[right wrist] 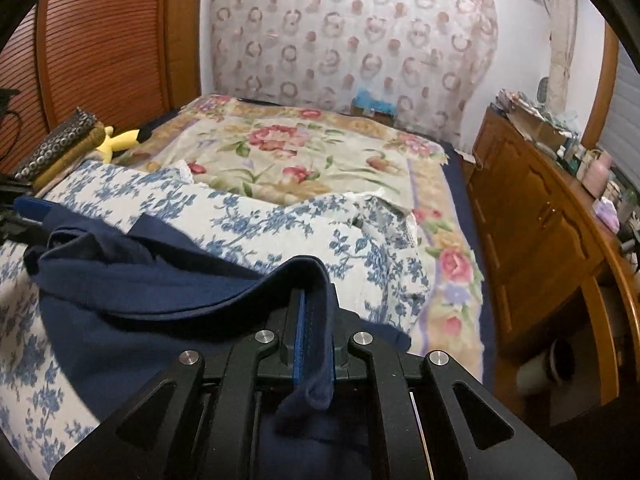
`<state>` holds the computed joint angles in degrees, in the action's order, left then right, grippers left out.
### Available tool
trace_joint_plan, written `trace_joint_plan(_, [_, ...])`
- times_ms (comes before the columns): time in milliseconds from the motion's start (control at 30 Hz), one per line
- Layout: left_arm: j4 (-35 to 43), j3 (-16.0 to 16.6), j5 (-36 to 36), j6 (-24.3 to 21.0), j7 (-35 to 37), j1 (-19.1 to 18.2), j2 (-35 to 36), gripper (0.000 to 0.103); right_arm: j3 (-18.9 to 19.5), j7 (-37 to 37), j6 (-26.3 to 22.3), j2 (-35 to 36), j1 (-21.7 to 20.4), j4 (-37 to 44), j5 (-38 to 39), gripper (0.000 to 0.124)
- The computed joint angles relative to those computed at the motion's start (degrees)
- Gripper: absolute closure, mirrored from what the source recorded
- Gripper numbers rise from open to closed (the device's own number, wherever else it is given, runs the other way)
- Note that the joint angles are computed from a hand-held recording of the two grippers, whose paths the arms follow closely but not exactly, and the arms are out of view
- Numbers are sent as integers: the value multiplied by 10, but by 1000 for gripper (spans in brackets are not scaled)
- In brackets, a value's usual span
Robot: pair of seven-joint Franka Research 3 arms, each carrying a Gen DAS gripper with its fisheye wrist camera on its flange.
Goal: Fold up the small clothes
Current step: 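Grasp the folded navy shirt with both tools and lift it off the bed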
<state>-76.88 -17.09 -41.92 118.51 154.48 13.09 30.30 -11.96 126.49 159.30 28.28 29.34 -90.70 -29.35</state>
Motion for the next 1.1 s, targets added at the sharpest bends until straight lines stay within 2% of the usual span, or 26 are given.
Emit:
trace_joint_plan(133, [36, 5, 13, -5, -15, -2, 26, 50, 5, -16, -27, 24, -11, 37, 21, 119])
trace_joint_plan(167, [40, 6, 23, -2, -20, -5, 31, 50, -4, -5, -37, 29, -5, 47, 16, 112])
trace_joint_plan(233, [50, 6, 40, -3, -28, -6, 41, 50, -34, 45, -50, 33, 12, 57, -10, 110])
trace_joint_plan(367, [57, -1, 52, -8, -36, -5, 51, 50, -48, 109, -65, 19, 14, 54, -53, 106])
trace_joint_plan(433, [65, -1, 65, -7, -50, -13, 61, 50, -44, 127, -61, 1, 12, 37, -74, 94])
trace_joint_plan(500, [90, -1, 81, -15, -72, -22, 80, 50, -38, 147, -55, -22, 9, 11, -96, 68])
trace_joint_plan(567, [131, 0, 98, -23, -105, -33, 110, 50, -25, 166, -41, -48, 2, -23, -110, 61])
trace_joint_plan(700, [176, -2, 136, -6, -135, -51, 146, 49, 8, 175, -35, -78, -14, -67, -115, 56])
trace_joint_plan(833, [271, -5, 173, -49, -180, -66, 208, 49, 35, 169, -30, -82, -34, -92, -84, 54])
trace_joint_plan(933, [293, -11, 185, -64, -191, -68, 222, 47, 39, 172, -30, -74, -38, -100, -69, 53])
trace_joint_plan(1100, [291, -23, 183, -71, -186, -61, 220, 47, 32, 186, 14, -69, -41, -121, -36, 46])
